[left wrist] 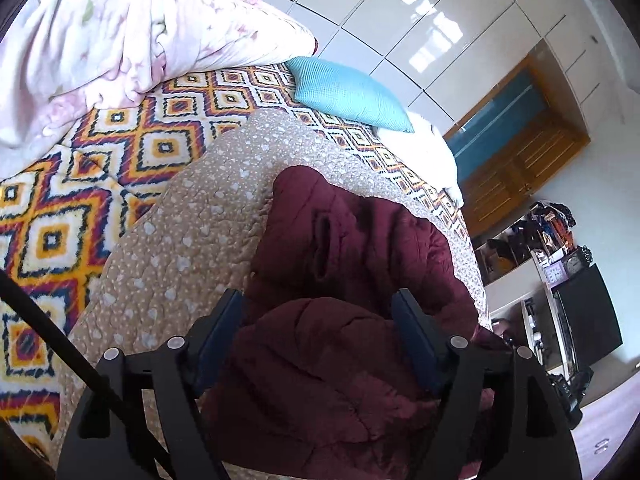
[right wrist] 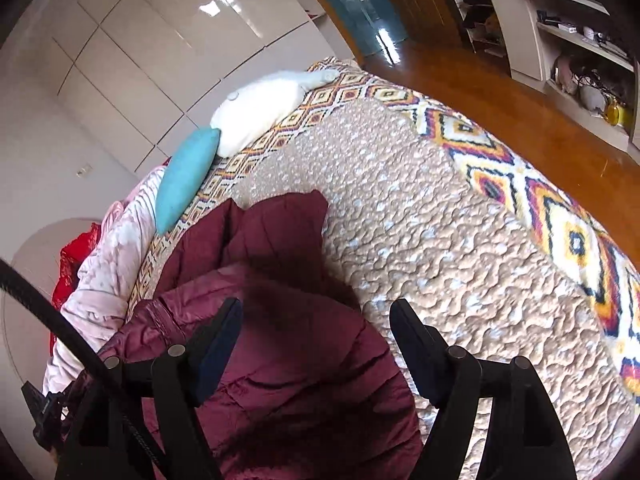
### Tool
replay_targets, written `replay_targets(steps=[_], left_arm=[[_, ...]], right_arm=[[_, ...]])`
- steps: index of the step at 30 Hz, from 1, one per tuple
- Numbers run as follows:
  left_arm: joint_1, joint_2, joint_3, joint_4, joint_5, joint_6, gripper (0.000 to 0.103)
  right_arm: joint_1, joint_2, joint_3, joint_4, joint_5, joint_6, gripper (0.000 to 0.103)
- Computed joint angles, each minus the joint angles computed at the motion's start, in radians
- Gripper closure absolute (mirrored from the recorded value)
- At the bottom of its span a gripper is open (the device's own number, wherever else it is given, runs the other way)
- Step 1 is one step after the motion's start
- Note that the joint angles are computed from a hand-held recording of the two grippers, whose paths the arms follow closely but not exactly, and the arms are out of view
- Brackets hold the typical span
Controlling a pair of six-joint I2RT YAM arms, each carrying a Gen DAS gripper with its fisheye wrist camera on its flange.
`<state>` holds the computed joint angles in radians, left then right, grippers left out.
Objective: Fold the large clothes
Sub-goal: 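Lower the folded hem onto the jacket and open the left gripper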
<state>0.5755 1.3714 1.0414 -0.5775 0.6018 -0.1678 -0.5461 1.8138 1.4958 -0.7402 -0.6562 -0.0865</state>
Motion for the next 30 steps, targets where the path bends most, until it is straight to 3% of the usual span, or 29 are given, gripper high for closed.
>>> replay_targets(steps=[4, 9, 11, 13, 15, 16, 19, 22, 24, 27, 30], left_arm=[[0.031, -0.015, -0.013, -0.01, 0.008, 0.041, 0.027], [0.112, -0.062, -0.038, -0.027, 0.049, 0.083, 0.027], [0.16, -0.079, -0.037, -0.038, 0.071, 0.105, 0.027], [0.201, -0.083, -0.027, -0.054, 0.078, 0.135, 0.026], [0.219, -0.087, -0.025, -0.056, 0.057, 0.165, 0.025], [0.219, -0.086, -0.027, -0.057, 0.043, 0.184, 0.025], [0.201, -0.065, -0.039, -0.056, 0.025, 0.219, 0.025], [0.137, -0.03, -0.059, -0.03, 0.01, 0.229, 0.025], [0.077, 0.004, -0.067, 0.014, -0.019, 0.213, 0.025], [-0.007, 0.08, -0.055, 0.086, -0.056, 0.175, 0.024], [-0.068, 0.169, -0.013, 0.13, -0.102, 0.162, 0.024]], right_arm=[[0.034, -0.127, -0.047, -0.125, -0.047, -0.157, 0.023], [0.231, -0.466, -0.296, -0.307, -0.183, -0.428, 0.031], [0.337, -0.549, -0.374, -0.361, -0.253, -0.477, 0.032], [0.493, -0.603, -0.449, -0.307, -0.249, -0.424, 0.032], [0.665, -0.62, -0.507, -0.124, -0.107, -0.275, 0.033], [0.757, -0.58, -0.518, -0.001, 0.012, -0.182, 0.033], [0.85, -0.351, -0.443, 0.233, 0.241, -0.008, 0.034], [0.883, -0.071, -0.253, 0.297, 0.438, 0.064, 0.034], [0.896, 0.075, -0.133, 0.278, 0.528, 0.069, 0.034], [0.899, 0.174, -0.021, 0.204, 0.549, 0.074, 0.034], [0.825, 0.066, -0.074, 0.193, 0.381, 0.059, 0.034]])
